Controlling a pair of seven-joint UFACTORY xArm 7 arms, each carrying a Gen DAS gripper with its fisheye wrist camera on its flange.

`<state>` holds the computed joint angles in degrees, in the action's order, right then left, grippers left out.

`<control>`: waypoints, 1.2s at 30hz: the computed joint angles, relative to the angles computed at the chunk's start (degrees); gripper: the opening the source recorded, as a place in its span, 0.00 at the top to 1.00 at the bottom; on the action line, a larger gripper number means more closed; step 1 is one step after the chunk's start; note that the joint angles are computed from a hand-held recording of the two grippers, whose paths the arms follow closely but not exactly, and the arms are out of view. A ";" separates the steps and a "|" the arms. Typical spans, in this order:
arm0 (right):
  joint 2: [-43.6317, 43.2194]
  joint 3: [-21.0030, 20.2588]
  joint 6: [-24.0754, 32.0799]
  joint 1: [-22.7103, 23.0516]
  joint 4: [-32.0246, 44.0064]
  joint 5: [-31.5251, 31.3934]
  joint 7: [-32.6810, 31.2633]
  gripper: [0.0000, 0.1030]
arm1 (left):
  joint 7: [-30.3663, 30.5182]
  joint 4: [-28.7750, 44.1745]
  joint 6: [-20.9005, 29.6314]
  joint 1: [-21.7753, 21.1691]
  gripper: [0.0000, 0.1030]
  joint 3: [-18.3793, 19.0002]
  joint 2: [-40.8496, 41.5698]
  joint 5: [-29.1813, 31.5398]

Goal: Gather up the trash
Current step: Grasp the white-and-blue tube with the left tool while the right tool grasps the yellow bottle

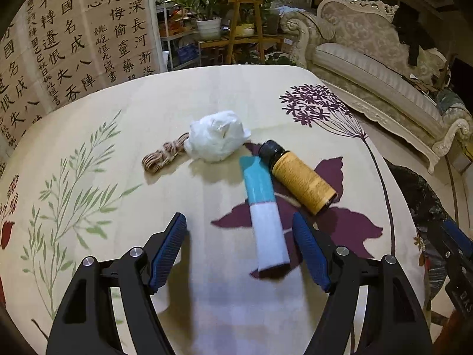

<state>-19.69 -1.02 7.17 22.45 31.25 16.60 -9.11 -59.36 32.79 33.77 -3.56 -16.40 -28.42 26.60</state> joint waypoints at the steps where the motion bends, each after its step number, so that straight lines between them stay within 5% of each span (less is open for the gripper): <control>1: 0.02 0.03 0.05 0.07 0.12 -0.05 -0.02 0.53 | 0.45 0.10 -0.09 -0.10 0.42 0.31 0.30 -0.14; 9: 1.48 1.28 0.19 0.53 1.62 -0.73 0.56 0.53 | 2.41 -1.53 -1.30 0.35 0.80 0.08 -1.44 1.90; 23: 6.72 5.60 0.87 3.14 7.34 -1.40 0.41 0.53 | 8.66 -8.80 -2.55 -0.26 0.84 2.85 -12.93 -6.02; 36: 15.19 11.59 3.01 1.79 15.85 -8.39 5.23 0.53 | 13.22 -14.55 1.41 7.75 0.84 4.36 -23.13 -7.17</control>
<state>-4.50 10.57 10.19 24.24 47.10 8.21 -3.88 -46.14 18.24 35.18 4.19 -12.04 -51.55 19.43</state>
